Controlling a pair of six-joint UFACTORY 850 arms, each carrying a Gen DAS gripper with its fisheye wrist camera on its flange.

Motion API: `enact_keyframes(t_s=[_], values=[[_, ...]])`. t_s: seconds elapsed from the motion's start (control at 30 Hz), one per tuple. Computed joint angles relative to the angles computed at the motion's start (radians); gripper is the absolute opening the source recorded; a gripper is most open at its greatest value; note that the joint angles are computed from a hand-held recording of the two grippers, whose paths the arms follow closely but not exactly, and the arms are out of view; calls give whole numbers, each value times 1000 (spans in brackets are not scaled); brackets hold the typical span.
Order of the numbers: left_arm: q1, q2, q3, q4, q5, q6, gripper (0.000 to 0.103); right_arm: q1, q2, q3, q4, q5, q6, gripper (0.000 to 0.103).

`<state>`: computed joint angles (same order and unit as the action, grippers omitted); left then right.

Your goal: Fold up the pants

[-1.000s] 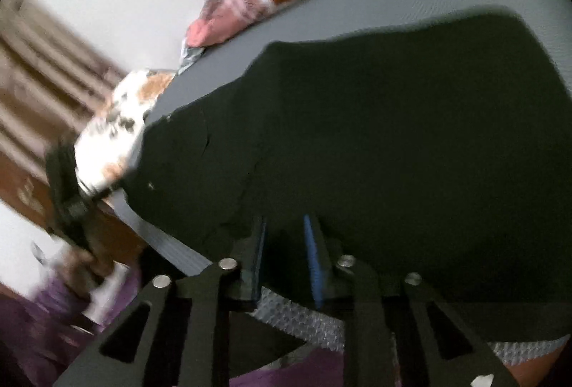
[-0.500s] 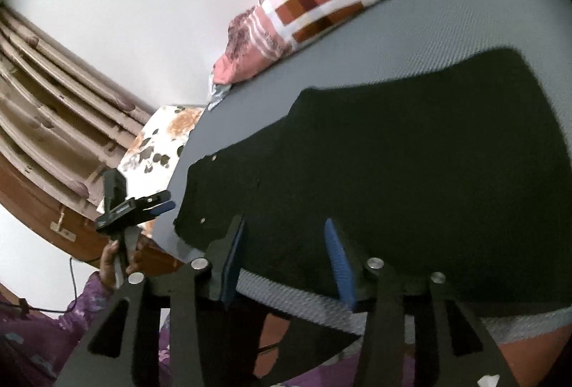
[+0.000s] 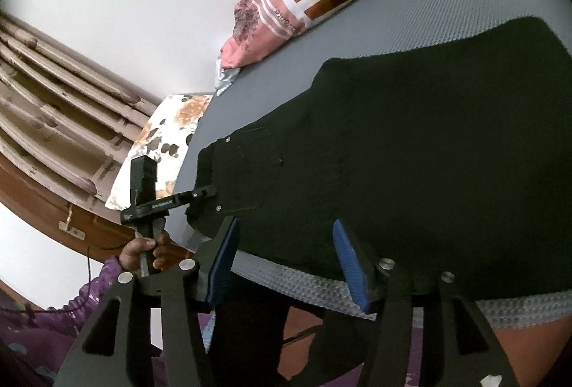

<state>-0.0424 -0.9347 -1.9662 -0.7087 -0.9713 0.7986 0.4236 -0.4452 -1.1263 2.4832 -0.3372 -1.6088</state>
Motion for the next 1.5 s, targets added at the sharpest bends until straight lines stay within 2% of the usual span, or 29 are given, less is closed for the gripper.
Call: enact_keyframes(t_s=[0.07,0.23,0.27,0.43,0.63,0.7,0.8,0.83,0.87,0.93,0.97,1.03,1.13,1.2,1.23,1.27,1.3,1.37,1.4,1.5], values=[[-4,33,37,-19,26,10,28,-2,-13,-10,-22,-28,38,53],[8,116,108,-181,-13,70,20,-21,-76,-78,-98,-142,126,53],[2,127,113,-208,-27,83,19,-30,-99,-101,-110,-187,154,54],[-82,184,147,-357,-106,180,18,-62,-174,-165,-92,-367,233,56],[-195,104,70,-417,-214,180,20,-92,-197,-117,38,-625,261,70],[-206,81,46,-437,-268,181,23,-102,-186,-76,83,-668,266,76],[-210,79,17,-427,-293,182,32,-114,-172,-27,123,-703,269,82],[-205,99,33,-447,-276,219,41,-117,-167,-17,128,-704,269,84],[-201,118,51,-452,-252,241,56,-120,-161,-14,116,-669,282,91],[-190,155,84,-472,-187,288,74,-122,-159,-20,93,-606,305,93],[-182,173,107,-487,-151,307,79,-122,-164,-19,104,-609,304,93],[-171,188,131,-488,-104,309,82,-122,-168,-20,103,-602,315,92],[-146,191,166,-476,-73,287,82,-121,-150,-38,33,-496,328,91],[-128,194,202,-472,-51,264,82,-112,-138,-64,-24,-381,332,81],[-122,190,209,-464,-47,249,82,-105,-133,-89,-91,-289,362,59],[-119,196,228,-459,-41,237,82,-103,-133,-105,-167,-226,404,30],[-115,195,238,-454,-36,224,82,-106,-134,-110,-214,-204,434,19],[-107,197,254,-445,-32,201,82,-116,-126,-92,-210,-231,424,16],[-104,197,256,-441,-31,194,82,-117,-104,-84,-210,-196,395,16],[-106,201,256,-434,-18,184,82,-148,-42,-29,-154,-219,326,14]])
